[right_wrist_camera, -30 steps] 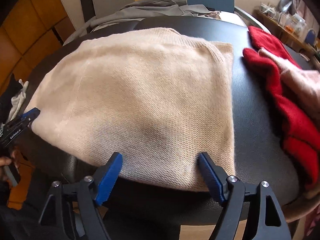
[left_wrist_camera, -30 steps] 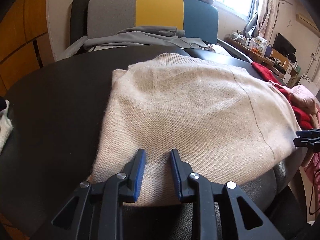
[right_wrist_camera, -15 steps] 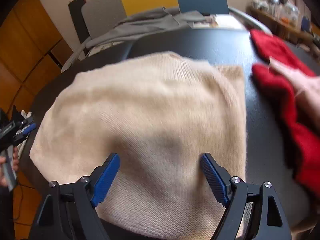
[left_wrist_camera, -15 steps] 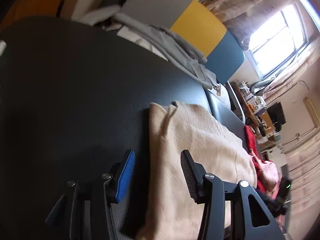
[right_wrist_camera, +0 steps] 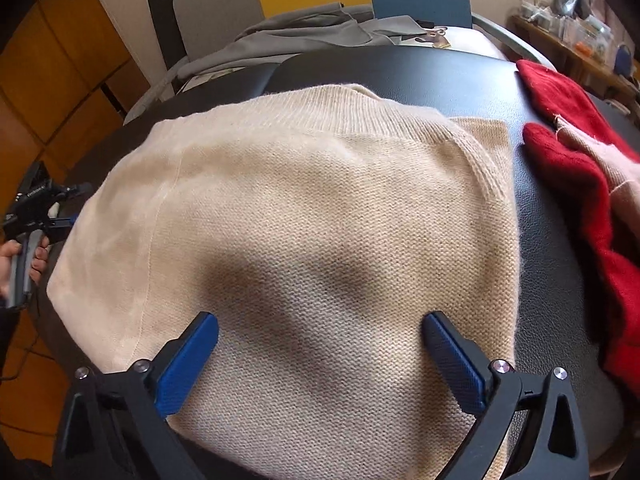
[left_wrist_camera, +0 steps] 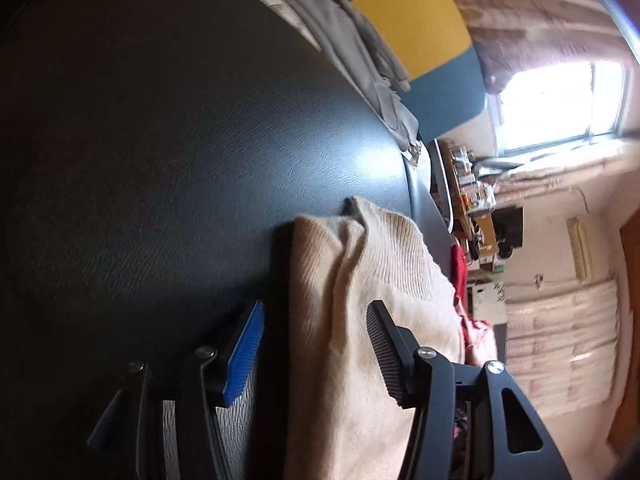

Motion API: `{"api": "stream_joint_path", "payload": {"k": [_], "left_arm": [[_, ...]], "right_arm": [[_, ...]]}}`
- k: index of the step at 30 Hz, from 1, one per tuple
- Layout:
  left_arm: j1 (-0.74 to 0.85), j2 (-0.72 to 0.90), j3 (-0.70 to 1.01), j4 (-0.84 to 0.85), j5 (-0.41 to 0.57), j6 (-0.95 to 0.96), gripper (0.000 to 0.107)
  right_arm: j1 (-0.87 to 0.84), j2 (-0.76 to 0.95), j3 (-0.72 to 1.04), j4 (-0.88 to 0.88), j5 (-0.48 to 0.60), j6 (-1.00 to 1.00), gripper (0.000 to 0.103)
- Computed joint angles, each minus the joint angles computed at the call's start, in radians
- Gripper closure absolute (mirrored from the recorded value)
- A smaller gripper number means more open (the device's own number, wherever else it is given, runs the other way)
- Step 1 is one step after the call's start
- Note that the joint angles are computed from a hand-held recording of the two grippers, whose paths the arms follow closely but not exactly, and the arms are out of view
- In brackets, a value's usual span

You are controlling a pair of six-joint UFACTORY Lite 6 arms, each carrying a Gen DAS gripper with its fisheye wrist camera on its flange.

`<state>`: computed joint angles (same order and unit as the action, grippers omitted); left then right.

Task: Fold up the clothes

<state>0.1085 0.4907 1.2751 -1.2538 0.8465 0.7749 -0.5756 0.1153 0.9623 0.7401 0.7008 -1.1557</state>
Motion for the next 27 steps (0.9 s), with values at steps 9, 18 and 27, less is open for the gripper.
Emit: {"api": "stream_joint_path", "payload": {"k": [9, 18, 27], "left_arm": [[-0.059, 0.036, 0.074, 0.025, -0.045, 0.015, 0.046], [-0.045, 0.173, 0.156, -0.023, 0.173, -0.009, 0.076], [-0.103, 0.025, 0.026, 0.0, -0.047, -0.016, 0.096]], "right_arm": [[0.015, 0.009, 0.004, 0.0, -0.029, -0.005, 0.0], [0.026, 0.008, 0.008, -0.009, -0.038, 0.011, 0.0], [0.029, 0.008, 0.025, -0.042, -0.016, 0.017, 0.0]]}}
